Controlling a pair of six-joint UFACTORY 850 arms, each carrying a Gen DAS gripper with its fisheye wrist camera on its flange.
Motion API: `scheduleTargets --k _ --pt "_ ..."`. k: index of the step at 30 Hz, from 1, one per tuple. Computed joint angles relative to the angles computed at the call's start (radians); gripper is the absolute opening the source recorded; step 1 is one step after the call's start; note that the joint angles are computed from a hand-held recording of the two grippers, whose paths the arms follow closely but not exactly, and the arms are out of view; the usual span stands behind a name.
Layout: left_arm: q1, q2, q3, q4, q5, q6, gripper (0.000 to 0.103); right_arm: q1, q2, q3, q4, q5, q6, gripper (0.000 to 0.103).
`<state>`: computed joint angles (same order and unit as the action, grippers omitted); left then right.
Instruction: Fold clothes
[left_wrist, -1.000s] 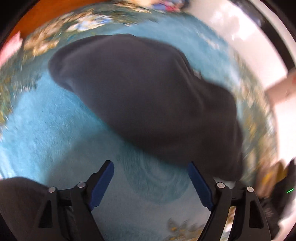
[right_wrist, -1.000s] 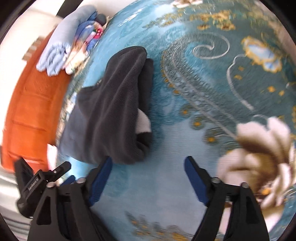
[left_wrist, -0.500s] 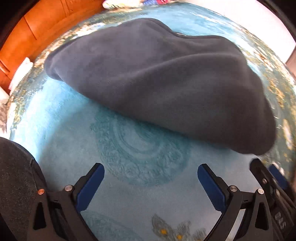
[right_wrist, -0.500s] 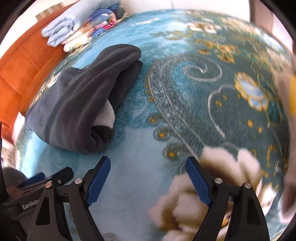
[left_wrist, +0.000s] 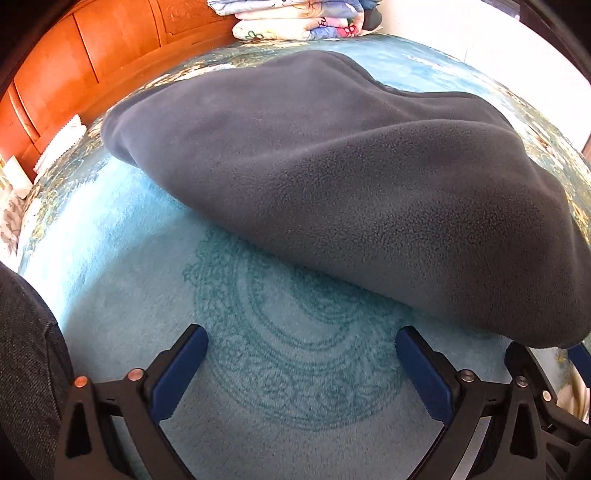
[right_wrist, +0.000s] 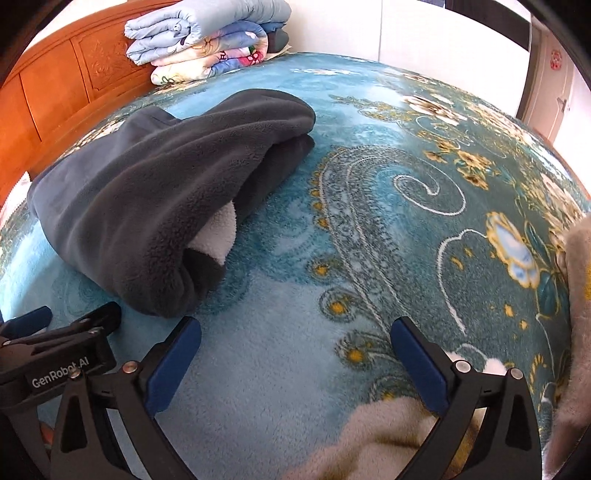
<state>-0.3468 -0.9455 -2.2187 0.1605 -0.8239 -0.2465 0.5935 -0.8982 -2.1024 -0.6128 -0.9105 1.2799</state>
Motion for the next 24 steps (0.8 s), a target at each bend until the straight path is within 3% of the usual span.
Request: scheduleTargets --k 4,24 --pt "-0.005 0.026 0.052 0.056 0.058 -0.057 0.103 0.001 0.004 0.014 -0.012 0.009 0.01 0.103" --pt "0.018 -0.018 -0.047 0.027 0.01 -0.001 0.103 0.007 0.009 0.03 -0.036 0.012 0.034 0.103"
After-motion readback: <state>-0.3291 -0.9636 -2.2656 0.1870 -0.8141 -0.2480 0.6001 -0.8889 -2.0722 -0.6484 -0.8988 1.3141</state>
